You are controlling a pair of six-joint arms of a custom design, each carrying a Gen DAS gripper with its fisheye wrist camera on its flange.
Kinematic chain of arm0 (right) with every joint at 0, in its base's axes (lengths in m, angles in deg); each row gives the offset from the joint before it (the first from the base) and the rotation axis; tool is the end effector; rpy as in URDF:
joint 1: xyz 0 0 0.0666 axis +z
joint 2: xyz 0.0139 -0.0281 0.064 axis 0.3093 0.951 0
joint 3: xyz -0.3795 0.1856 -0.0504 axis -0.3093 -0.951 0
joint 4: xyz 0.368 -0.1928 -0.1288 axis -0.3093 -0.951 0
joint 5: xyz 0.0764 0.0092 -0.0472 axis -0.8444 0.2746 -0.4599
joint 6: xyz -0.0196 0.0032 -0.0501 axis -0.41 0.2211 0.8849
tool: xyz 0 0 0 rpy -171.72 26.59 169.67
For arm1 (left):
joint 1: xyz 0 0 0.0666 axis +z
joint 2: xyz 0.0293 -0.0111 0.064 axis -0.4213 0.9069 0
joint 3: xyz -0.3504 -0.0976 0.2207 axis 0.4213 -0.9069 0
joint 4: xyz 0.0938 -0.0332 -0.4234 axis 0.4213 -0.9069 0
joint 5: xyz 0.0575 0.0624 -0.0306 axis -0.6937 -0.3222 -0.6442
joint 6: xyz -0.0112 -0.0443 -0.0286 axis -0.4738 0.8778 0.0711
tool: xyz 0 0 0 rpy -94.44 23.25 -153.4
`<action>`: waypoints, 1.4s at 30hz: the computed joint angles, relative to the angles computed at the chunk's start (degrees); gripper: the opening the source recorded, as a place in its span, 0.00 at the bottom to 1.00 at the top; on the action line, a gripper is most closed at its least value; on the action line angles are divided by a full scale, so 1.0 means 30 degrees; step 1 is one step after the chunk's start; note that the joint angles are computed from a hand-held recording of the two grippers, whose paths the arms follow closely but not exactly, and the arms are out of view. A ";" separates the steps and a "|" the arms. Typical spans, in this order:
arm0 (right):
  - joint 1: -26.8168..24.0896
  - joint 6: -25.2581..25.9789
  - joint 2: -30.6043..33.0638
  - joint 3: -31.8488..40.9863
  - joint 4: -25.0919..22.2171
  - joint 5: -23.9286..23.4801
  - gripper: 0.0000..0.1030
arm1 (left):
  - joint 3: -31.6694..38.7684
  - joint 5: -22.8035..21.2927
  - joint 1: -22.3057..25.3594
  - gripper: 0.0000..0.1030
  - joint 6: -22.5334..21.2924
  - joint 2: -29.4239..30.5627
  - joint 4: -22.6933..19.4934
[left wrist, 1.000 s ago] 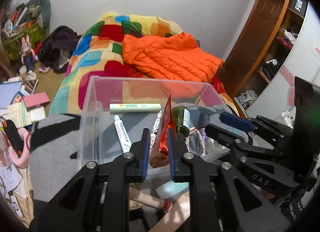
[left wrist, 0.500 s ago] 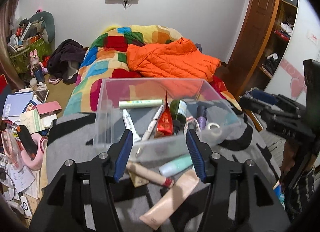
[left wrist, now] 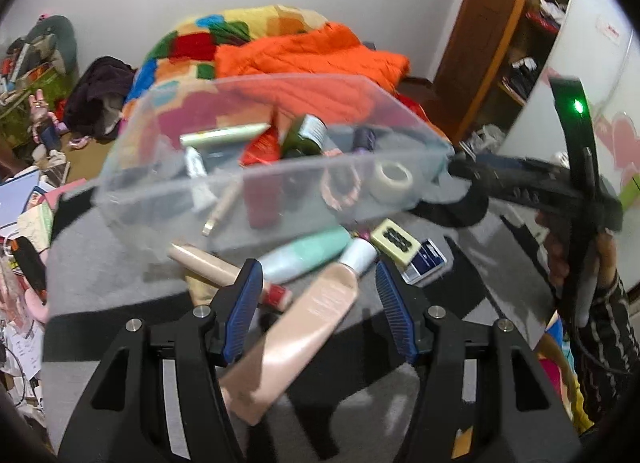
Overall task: Organize objects
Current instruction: 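Grasp the beige cosmetic tube with the left tool while the right tool grasps the blue tape roll, then carry the beige tube and blue tape roll with both tools over the clear box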
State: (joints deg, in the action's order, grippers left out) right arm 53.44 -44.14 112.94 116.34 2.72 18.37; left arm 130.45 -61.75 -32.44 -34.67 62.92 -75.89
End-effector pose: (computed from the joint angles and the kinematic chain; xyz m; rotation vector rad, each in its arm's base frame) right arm 0.5086 0.3440 0.3421 0.1893 2.4375 0.0324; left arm 0.5230 -0.0836 0.3636 0.6939 2.4296 -0.4453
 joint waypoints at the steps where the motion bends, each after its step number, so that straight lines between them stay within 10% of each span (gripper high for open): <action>1: -0.0081 -0.0133 0.0103 0.0067 0.0047 -0.0026 0.56 | 0.0014 0.0041 -0.0140 0.56 -0.0155 0.0105 -0.0137; 13: -0.0884 -0.0800 0.1232 0.0822 0.1078 -0.1863 0.51 | 0.0353 0.0188 -0.0868 0.44 -0.1479 0.0939 -0.0849; 21: -0.0784 -0.0070 0.1683 0.1175 0.0468 -0.1830 0.16 | 0.0812 -0.0108 -0.1048 0.43 -0.1567 0.1632 -0.1315; 28: -0.0596 -0.0393 0.0899 0.0222 0.1257 -0.1441 0.16 | 0.0586 -0.0935 -0.1298 0.22 -0.1908 0.1565 -0.0712; 42: 0.0748 -0.0339 -0.0891 -0.0679 0.2416 -0.0303 0.16 | -0.0228 0.0810 -0.0271 0.20 -0.0307 -0.0505 0.0507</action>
